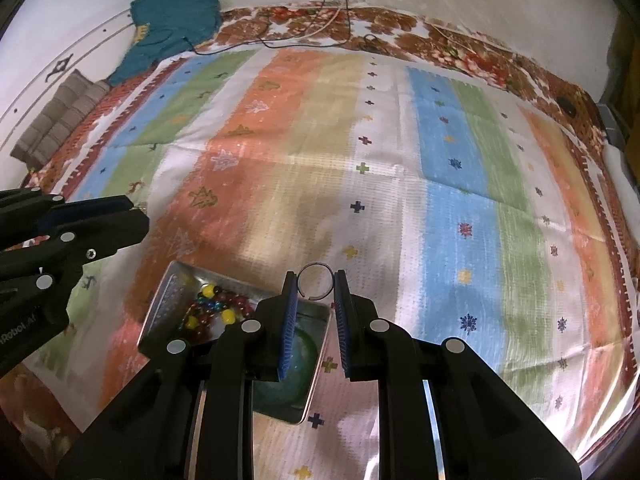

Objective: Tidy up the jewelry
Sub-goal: 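Carry the gold charm and silver ring over the silver tin with both tools, then open the left tool over the tin while the right tool releases the silver ring inside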

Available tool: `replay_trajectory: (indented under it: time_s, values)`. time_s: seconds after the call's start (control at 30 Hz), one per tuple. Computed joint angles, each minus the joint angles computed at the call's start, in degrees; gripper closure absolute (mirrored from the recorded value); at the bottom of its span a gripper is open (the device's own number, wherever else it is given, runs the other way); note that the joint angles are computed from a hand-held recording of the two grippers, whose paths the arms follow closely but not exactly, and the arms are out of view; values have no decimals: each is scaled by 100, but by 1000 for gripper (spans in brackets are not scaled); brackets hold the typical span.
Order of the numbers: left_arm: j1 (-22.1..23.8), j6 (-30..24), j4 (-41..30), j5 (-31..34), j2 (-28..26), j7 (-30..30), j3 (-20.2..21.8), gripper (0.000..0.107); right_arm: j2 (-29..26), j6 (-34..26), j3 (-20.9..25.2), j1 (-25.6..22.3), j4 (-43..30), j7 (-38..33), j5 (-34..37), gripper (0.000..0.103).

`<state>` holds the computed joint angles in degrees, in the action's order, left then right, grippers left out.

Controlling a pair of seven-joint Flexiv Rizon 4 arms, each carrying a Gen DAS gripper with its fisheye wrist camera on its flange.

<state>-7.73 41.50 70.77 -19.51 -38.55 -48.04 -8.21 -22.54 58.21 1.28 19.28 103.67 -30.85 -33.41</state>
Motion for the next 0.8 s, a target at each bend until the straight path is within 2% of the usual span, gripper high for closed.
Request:
replay_trajectory:
  time_s: [0.57,0.63,0.67,0.8]
  values:
    - [151,258,704,-364,425,277,-97,89,157,279,142,51,281,-75,136,83]
    - [143,251,677,-370,406,207,-68,85,196,284,107,81,323,-12,79,69]
    - [138,259,670,-363,400,165,-51,83,225,311,81,94,358,42,20,66]
    - [197,284,771,-436,468,134,-65,80,341,360,41,117,483,275,-146,65]
